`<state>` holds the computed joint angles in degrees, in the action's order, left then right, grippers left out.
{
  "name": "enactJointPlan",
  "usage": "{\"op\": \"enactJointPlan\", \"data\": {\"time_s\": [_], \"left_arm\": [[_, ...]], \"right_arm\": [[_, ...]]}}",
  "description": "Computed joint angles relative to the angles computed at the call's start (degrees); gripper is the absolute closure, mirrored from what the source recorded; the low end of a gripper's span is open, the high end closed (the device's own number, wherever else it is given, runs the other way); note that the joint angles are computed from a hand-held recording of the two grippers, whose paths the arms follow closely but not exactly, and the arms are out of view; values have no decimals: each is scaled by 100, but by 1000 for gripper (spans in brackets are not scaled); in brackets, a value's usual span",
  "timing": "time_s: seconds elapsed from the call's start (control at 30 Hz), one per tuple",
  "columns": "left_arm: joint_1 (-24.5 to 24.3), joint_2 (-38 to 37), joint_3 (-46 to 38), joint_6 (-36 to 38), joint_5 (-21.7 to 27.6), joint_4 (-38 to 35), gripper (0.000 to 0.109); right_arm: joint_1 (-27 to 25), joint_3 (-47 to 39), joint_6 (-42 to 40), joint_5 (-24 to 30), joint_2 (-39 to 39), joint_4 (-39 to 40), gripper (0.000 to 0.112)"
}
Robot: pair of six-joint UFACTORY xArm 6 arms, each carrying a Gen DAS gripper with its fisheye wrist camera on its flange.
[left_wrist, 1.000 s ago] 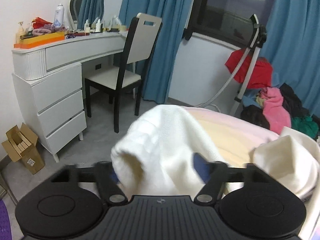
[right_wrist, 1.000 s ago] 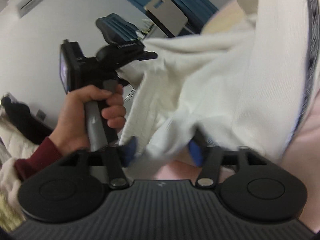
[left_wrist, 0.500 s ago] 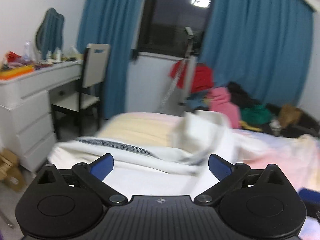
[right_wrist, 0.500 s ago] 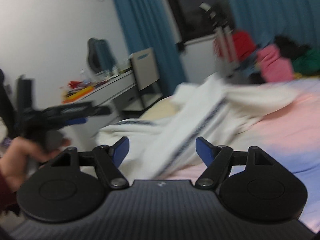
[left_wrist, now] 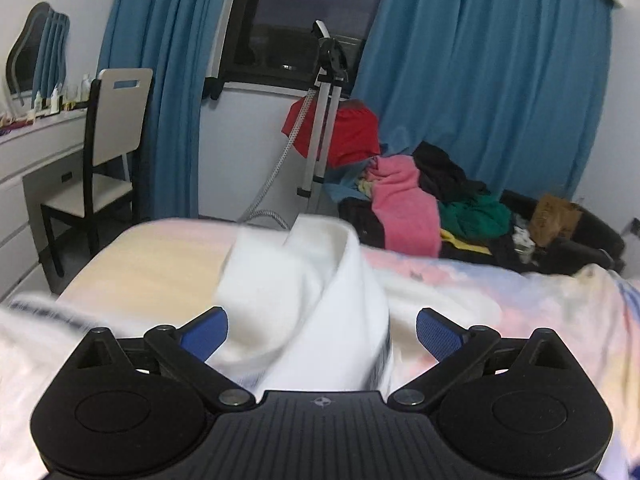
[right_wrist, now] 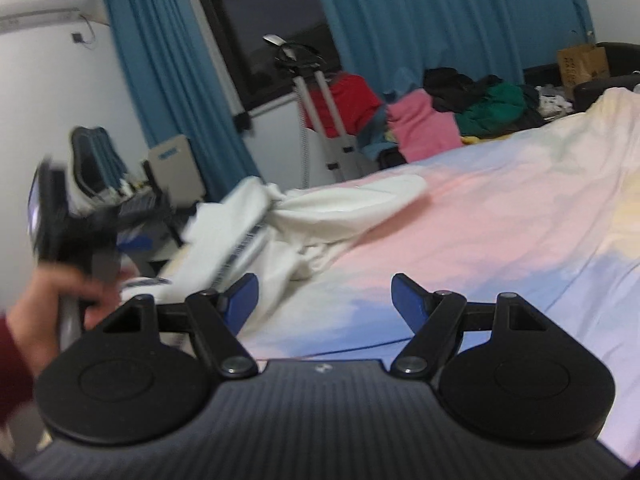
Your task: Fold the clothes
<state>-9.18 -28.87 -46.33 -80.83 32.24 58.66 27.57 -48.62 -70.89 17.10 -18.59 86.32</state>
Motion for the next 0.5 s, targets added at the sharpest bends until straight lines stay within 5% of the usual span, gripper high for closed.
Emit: {"op": "enactJointPlan", "data": {"time_s": [0.2, 0.37, 0.43, 0.5], "left_arm": [[434, 2630, -2415, 594, 36, -170, 14], [344, 4534, -4591, 2010, 1328, -1151, 23], [270, 5144, -5343, 2432, 1847, -1238, 64], [207, 5161, -5321, 2266, 1881, -1037, 87]], "right_arm": [[-149, -570, -322, -69, 921, 204, 37], [-332, -1035, -152, 156, 1647, -22, 37], [-378, -1198, 71, 151, 1901, -169, 37], [-439, -1252, 283, 243, 1998, -260, 37]]}}
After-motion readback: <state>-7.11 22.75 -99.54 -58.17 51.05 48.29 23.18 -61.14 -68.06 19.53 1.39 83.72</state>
